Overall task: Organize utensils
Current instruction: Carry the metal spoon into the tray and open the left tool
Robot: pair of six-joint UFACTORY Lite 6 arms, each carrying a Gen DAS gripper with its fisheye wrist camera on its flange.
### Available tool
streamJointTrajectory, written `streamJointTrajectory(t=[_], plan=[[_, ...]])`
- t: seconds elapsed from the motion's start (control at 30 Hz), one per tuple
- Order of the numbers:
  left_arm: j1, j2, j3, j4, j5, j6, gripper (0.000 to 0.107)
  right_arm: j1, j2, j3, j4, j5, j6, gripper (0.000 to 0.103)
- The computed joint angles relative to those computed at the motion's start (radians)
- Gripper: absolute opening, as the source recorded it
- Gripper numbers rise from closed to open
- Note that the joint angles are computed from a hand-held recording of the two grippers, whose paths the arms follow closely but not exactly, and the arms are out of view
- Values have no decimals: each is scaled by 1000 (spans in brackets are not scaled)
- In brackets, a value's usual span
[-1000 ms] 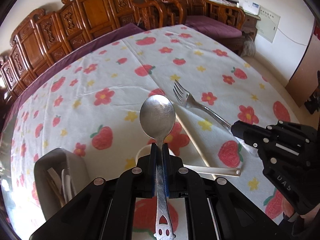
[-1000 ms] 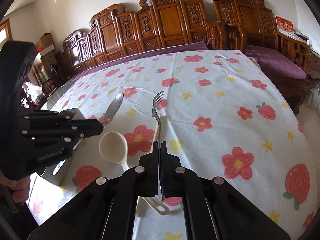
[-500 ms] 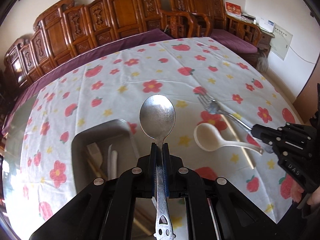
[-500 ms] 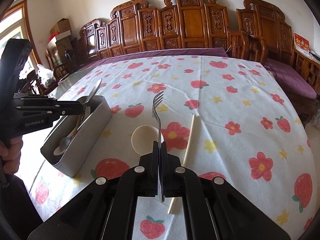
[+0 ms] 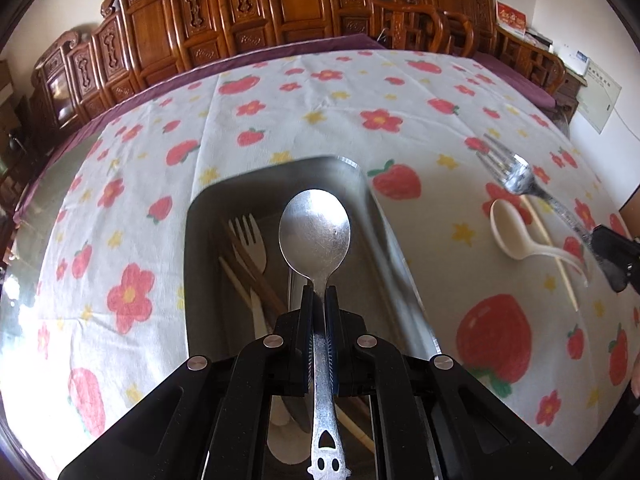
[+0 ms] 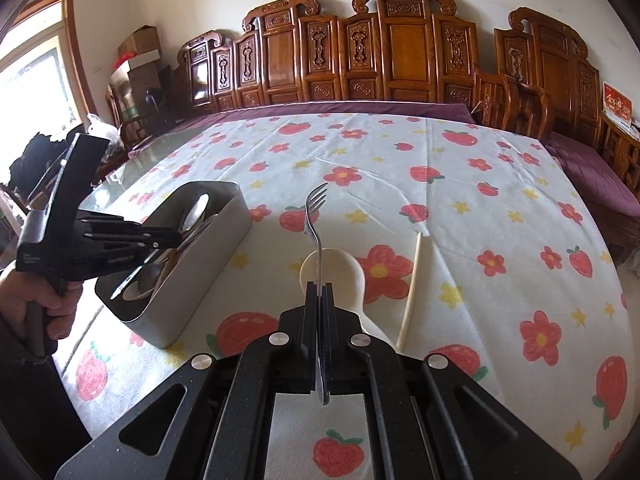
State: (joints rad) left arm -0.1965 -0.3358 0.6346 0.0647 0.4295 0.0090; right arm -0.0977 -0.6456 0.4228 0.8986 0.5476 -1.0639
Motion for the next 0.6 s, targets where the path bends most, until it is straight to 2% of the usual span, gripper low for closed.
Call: streamJointTrajectory(t=[0.27,0.33,0.4,0.47,0.6], plan=[[21,37,-15,-44,-28,46,6,52,-15,-11,-43,-31,52,3],[23,33,-20,-44,-29,46,12,62,-21,-14,-54,-36,67,3],[14,7,-34,-35,-32,47,20,77,-28,-16,-71,-43,91,3],[1,-26,-44,17,-29,-4,20,99,-46,-19,-99,-48,127,3],[40,-110,-51,-83,5,100,20,160,-96,-19,-169,-53,228,3]])
